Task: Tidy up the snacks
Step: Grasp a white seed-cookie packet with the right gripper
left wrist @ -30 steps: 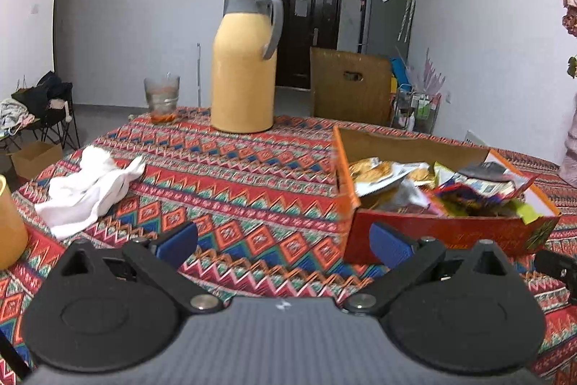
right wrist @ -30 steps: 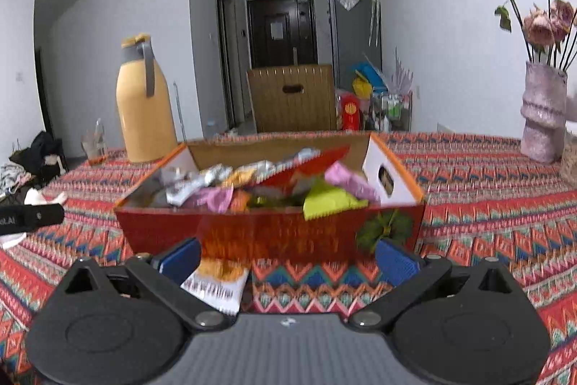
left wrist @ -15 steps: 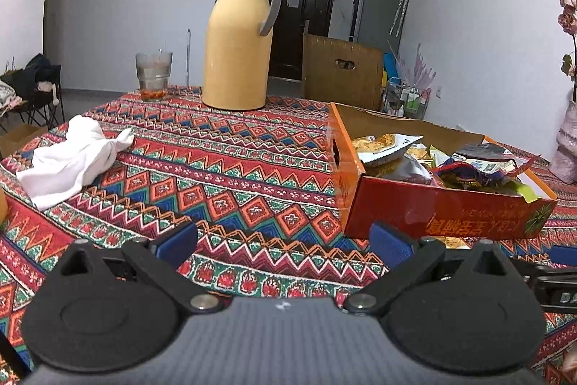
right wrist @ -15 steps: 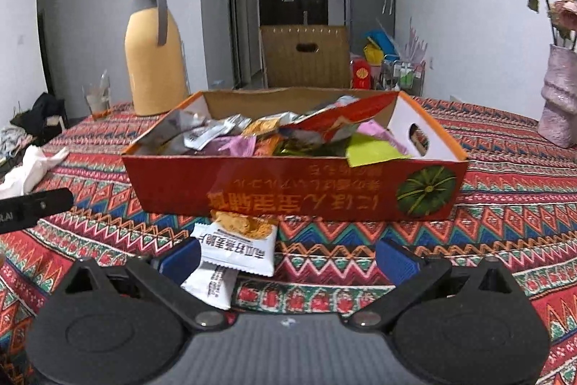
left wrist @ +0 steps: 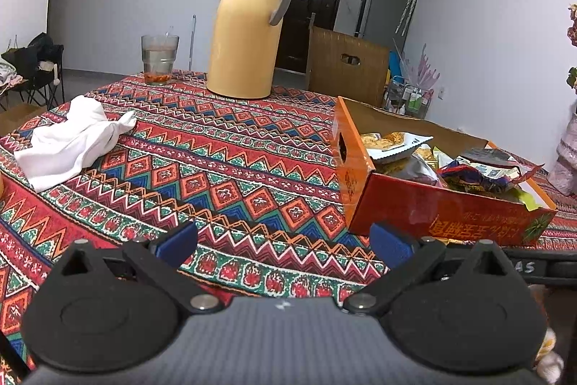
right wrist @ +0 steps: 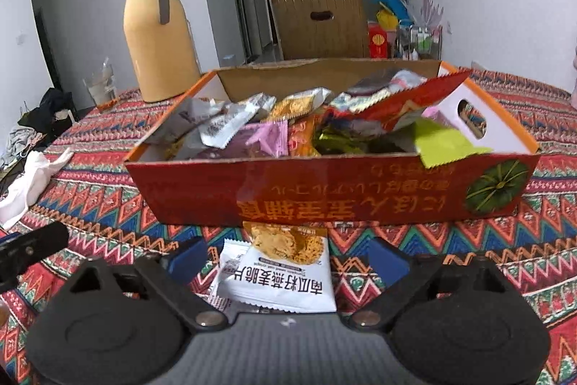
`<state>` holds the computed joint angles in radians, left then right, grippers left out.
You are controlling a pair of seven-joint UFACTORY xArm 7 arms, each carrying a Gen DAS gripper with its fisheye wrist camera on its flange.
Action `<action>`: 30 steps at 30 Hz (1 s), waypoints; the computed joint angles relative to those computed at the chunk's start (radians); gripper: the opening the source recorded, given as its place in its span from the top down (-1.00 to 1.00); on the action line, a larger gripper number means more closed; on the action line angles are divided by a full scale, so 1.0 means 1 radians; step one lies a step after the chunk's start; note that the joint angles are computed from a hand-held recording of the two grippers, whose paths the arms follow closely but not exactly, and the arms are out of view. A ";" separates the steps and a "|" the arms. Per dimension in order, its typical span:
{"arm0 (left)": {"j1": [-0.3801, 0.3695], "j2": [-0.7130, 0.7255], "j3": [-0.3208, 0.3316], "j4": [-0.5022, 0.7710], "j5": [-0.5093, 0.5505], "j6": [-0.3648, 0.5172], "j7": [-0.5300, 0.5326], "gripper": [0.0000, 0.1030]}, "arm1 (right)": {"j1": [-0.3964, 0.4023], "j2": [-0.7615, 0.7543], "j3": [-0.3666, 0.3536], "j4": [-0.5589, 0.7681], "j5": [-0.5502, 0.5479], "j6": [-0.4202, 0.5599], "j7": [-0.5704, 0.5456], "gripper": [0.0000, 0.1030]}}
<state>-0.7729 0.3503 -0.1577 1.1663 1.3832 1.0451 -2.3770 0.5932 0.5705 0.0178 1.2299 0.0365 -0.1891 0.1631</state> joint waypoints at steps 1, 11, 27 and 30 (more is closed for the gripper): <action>0.001 -0.001 0.000 -0.001 0.001 -0.003 -0.003 -1.00 | 0.007 0.006 -0.007 0.006 0.005 0.009 0.003 -0.74; 0.009 -0.007 0.000 -0.011 0.005 -0.024 -0.022 -1.00 | -0.125 0.008 0.134 -0.015 -0.042 -0.018 0.002 -0.21; 0.018 0.001 0.004 0.002 -0.038 -0.034 0.000 -1.00 | -0.237 -0.089 0.195 -0.183 -0.109 -0.189 0.029 -0.20; 0.017 0.008 0.004 0.022 -0.066 -0.026 0.043 -1.00 | -0.269 -0.112 0.198 -0.219 -0.135 -0.221 0.040 -0.20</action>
<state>-0.7564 0.3587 -0.1533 1.1885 1.3174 1.0196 -2.3345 0.3245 0.4588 0.2160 1.0112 -0.0989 -0.4102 0.2030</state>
